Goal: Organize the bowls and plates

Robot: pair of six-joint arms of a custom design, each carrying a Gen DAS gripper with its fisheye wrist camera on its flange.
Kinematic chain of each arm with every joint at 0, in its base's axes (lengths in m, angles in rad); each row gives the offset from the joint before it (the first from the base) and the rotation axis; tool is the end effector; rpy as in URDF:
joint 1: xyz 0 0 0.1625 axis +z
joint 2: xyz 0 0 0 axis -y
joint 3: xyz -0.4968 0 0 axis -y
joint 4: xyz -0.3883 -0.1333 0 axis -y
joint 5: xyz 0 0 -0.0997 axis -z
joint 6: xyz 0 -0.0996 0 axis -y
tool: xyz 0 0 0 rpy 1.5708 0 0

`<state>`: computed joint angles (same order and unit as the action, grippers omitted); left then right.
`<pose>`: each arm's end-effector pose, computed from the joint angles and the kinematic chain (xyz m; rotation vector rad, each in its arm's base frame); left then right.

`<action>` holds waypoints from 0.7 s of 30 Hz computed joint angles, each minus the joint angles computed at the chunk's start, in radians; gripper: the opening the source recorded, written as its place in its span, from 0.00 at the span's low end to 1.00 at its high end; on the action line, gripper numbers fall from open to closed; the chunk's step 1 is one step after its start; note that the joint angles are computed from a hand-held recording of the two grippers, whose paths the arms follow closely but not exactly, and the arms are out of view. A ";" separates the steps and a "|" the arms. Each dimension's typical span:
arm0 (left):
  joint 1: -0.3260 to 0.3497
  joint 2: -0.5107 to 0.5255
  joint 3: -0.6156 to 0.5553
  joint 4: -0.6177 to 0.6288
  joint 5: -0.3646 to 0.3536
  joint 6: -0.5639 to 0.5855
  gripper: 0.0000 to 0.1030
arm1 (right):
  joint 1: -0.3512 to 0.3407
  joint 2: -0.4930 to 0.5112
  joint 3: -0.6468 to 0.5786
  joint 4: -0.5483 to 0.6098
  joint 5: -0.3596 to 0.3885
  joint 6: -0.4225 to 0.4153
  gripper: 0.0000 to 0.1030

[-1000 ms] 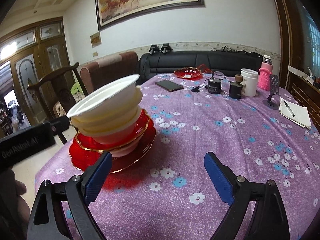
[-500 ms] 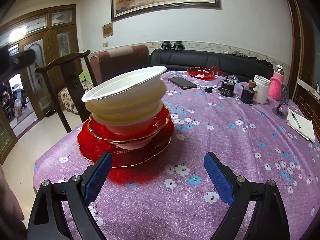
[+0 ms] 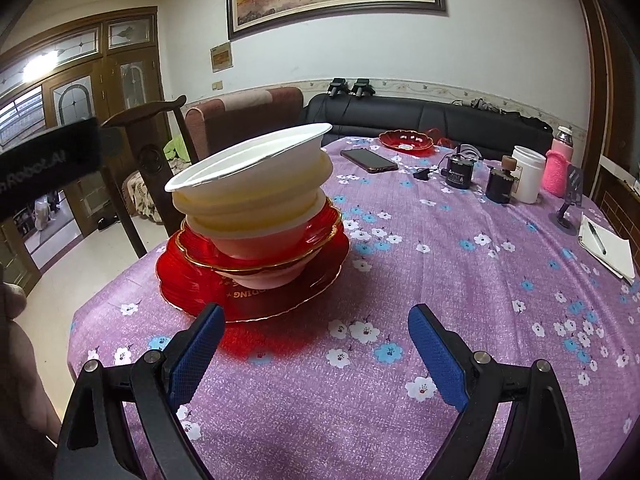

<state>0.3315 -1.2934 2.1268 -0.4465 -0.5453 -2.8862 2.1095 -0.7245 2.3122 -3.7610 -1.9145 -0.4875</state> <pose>-0.2236 -0.3080 0.2800 -0.1926 1.5161 -1.4046 0.3425 -0.3787 0.0828 1.1961 -2.4188 0.8489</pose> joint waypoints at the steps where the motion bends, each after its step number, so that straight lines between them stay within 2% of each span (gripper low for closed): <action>1: 0.003 0.004 -0.002 -0.010 0.007 0.010 1.00 | -0.003 -0.001 0.002 -0.003 0.001 -0.001 0.92; 5: 0.001 0.010 -0.003 -0.023 0.025 0.019 1.00 | -0.013 -0.005 0.005 -0.005 0.007 0.004 0.93; 10: -0.045 0.053 0.004 0.075 0.014 -0.119 1.00 | -0.022 -0.008 0.007 -0.003 0.019 0.012 0.93; 11: -0.056 0.045 0.012 0.065 0.022 -0.106 1.00 | -0.022 -0.009 0.007 -0.001 0.020 0.013 0.93; 12: -0.053 0.020 0.017 0.019 0.045 -0.052 1.00 | -0.023 -0.009 0.008 0.000 0.023 0.011 0.93; 14: -0.028 -0.060 0.041 -0.152 0.123 0.149 1.00 | -0.023 -0.009 0.010 -0.001 0.026 0.008 0.93; 16: -0.006 -0.124 0.068 -0.332 0.140 0.326 1.00 | -0.022 -0.010 0.012 -0.002 0.030 0.004 0.93; 18: 0.009 -0.143 0.076 -0.393 0.134 0.362 1.00 | -0.021 -0.009 0.016 -0.011 0.030 -0.005 0.92; 21: 0.015 -0.128 0.058 -0.347 0.113 0.310 1.00 | -0.018 -0.009 0.019 -0.020 0.030 -0.014 0.92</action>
<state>0.3465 -1.4214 2.1848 -0.7936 -0.4319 -2.5758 2.0914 -0.7331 2.3316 -3.7805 -1.8847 -0.5010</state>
